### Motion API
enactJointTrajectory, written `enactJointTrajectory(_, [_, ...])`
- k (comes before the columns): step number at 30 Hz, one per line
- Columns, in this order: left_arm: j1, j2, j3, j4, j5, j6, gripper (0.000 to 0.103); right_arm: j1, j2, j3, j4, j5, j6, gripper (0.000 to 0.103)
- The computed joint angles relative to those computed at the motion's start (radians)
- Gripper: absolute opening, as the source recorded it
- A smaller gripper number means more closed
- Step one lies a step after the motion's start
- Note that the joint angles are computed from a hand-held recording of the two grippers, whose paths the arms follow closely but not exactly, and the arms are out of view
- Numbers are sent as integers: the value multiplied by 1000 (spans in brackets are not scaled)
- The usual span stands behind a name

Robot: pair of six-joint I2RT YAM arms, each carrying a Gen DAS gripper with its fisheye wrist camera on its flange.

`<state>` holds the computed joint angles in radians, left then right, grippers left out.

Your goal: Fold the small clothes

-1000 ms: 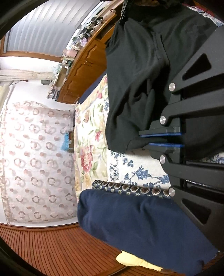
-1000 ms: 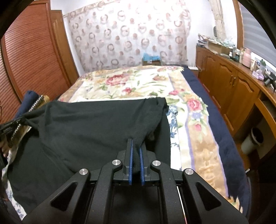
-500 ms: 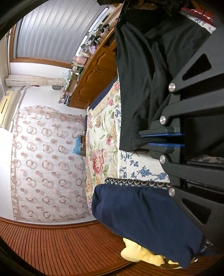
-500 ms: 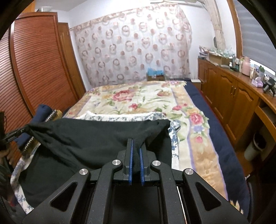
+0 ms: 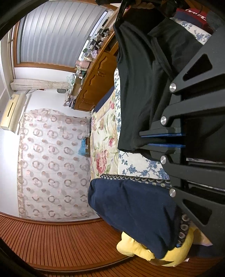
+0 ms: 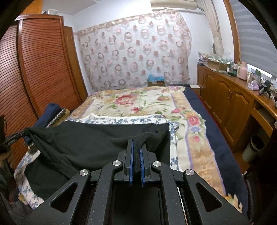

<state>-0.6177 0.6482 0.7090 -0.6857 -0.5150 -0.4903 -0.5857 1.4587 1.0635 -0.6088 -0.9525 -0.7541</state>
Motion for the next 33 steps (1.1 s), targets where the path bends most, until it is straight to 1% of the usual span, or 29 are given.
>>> enactJointTrajectory(4, [-106, -39, 18, -92, -99, -71, 2, -56, -28, -10, -63, -41, -61, 4])
enactJointTrajectory(6, [-183, -49, 24, -143, -166, -134, 2, -87, -37, -4, -115, -64, -110, 4])
enactJointTrajectory(8, [-269, -50, 34, -204, -236, -218, 2, -120, -51, -3, -177, -82, -178, 4])
enactJointTrajectory(10, [-359, -28, 47, -266, -300, -310, 2, -144, -69, -16, -217, -67, -244, 4])
enactJointTrajectory(13, [-513, 26, 73, -411, -399, -507, 2, -187, -76, -30, -282, -62, -339, 4])
enactJointTrajectory(15, [-555, 39, 71, -463, -411, -582, 2, -223, -52, -36, -329, -58, -408, 4])
enactJointTrajectory(17, [-560, 55, 58, -493, -395, -624, 3, -245, -28, -52, -360, -40, -464, 4])
enactJointTrajectory(20, [-490, 58, 26, -463, -316, -555, 5, -248, -7, -103, -318, -2, -486, 4])
enactJointTrajectory(21, [-488, 73, 25, -466, -306, -562, 7, -251, -9, -121, -305, 7, -495, 4])
enactJointTrajectory(22, [-499, 88, 19, -479, -304, -595, 7, -247, -21, -162, -247, 35, -487, 6])
enactJointTrajectory(23, [-495, 92, 12, -475, -295, -605, 9, -236, -36, -195, -189, 55, -463, 10])
enactJointTrajectory(25, [-508, 92, 1, -464, -285, -620, 14, -220, -55, -238, -128, 82, -452, 11])
enactJointTrajectory(26, [-514, 97, -1, -466, -289, -633, 19, -213, -61, -246, -114, 88, -443, 14])
enactJointTrajectory(27, [-526, 97, -4, -474, -296, -653, 26, -218, -63, -252, -106, 88, -446, 19])
enactJointTrajectory(28, [-531, 88, -10, -468, -296, -656, 29, -212, -83, -268, -71, 95, -418, 21])
enactJointTrajectory(30, [-530, 72, -17, -454, -282, -645, 37, -202, -112, -286, -17, 111, -365, 29])
enactJointTrajectory(31, [-528, 71, -19, -446, -276, -636, 38, -201, -123, -291, 1, 113, -347, 32])
enactJointTrajectory(32, [-525, 73, -21, -439, -271, -627, 40, -200, -137, -297, 18, 108, -330, 40])
enactJointTrajectory(33, [-513, 75, -26, -422, -260, -608, 42, -196, -145, -304, 27, 102, -326, 45])
